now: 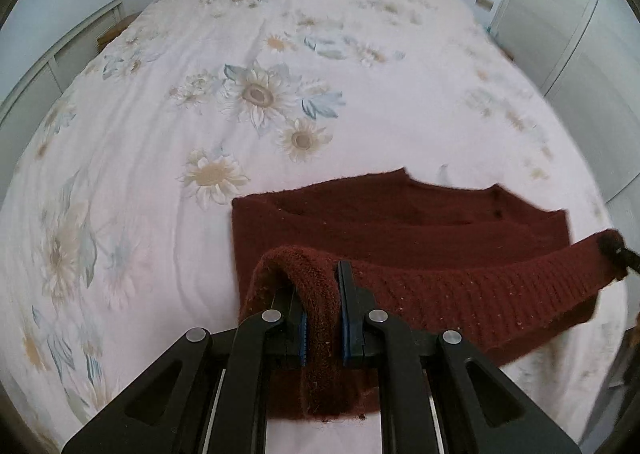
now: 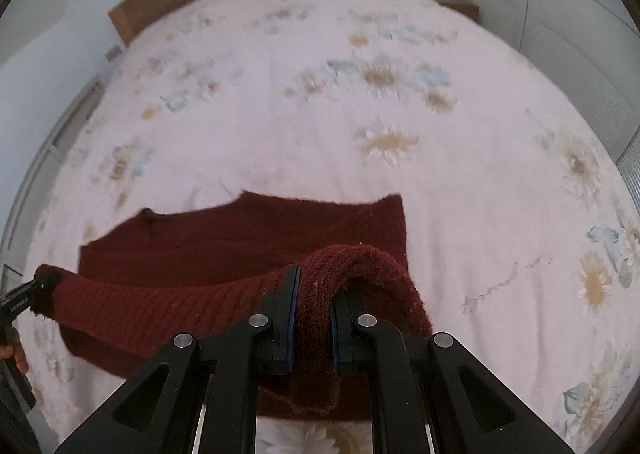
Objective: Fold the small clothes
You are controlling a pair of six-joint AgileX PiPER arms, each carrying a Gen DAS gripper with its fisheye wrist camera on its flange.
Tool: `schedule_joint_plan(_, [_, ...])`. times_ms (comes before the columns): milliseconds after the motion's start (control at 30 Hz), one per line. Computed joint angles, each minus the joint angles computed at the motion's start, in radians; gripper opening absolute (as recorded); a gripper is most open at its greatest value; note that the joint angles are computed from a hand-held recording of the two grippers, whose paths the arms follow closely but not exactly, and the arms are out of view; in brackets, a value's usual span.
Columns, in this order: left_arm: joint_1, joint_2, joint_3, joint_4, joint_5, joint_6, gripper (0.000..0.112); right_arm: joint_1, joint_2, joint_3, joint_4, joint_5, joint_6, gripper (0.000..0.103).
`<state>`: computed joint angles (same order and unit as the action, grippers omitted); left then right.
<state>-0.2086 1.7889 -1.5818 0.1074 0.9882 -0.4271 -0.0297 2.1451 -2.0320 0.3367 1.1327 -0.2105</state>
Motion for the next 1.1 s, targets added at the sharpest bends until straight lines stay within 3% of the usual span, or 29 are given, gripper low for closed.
schedule_joint_plan(267, [-0.033, 0.171, -0.081, 0.117, 0.076, -0.099, 0.012, 0.016, 0.095, -0.037, -0.041, -0.001, 0.058, 0.015])
schedule_joint_plan(333, [-0.04, 0.189, -0.108, 0.134, 0.106, -0.11, 0.013, 0.022, 0.08, -0.016, -0.067, -0.024, 0.062, 0.024])
schedule_joint_plan(400, [-0.045, 0.196, -0.127, 0.138, 0.128, -0.106, 0.016, 0.022, 0.062, 0.003, -0.08, -0.041, 0.067, 0.046])
schedule_joint_plan(433, [-0.045, 0.198, -0.139, 0.134, 0.14, -0.103, 0.024, 0.019, 0.055, 0.007, -0.079, -0.044, 0.07, 0.053])
schedule_joint_plan(467, [-0.043, 0.194, -0.142, 0.125, 0.14, -0.1, 0.029, 0.016, 0.042, 0.016, -0.077, -0.052, 0.071, 0.067])
schedule_joint_plan(533, [-0.049, 0.162, -0.133, 0.118, 0.126, -0.106, 0.058, 0.011, 0.012, 0.045, -0.061, -0.074, 0.055, 0.073])
schedule_joint_plan(600, [-0.068, 0.136, -0.131, 0.147, 0.115, -0.128, 0.067, 0.014, -0.021, 0.075, -0.055, -0.097, 0.039, 0.081])
schedule_joint_plan(700, [-0.091, 0.105, -0.135, 0.143, 0.105, -0.126, 0.067, 0.035, -0.096, 0.16, -0.052, -0.164, -0.006, 0.086])
schedule_joint_plan(767, [-0.114, 0.082, -0.12, 0.147, 0.08, -0.13, 0.078, 0.056, -0.135, 0.212, -0.047, -0.198, -0.033, 0.097])
schedule_joint_plan(800, [-0.127, 0.075, -0.112, 0.154, 0.068, -0.137, 0.092, 0.067, -0.153, 0.238, -0.044, -0.214, -0.045, 0.103])
schedule_joint_plan(833, [-0.144, 0.067, -0.099, 0.169, 0.049, -0.149, 0.101, 0.082, -0.175, 0.274, -0.043, -0.239, -0.057, 0.103])
schedule_joint_plan(1100, [-0.239, 0.028, 0.054, 0.222, -0.118, -0.239, 0.102, 0.254, -0.3, 0.603, -0.161, -0.496, -0.052, 0.103])
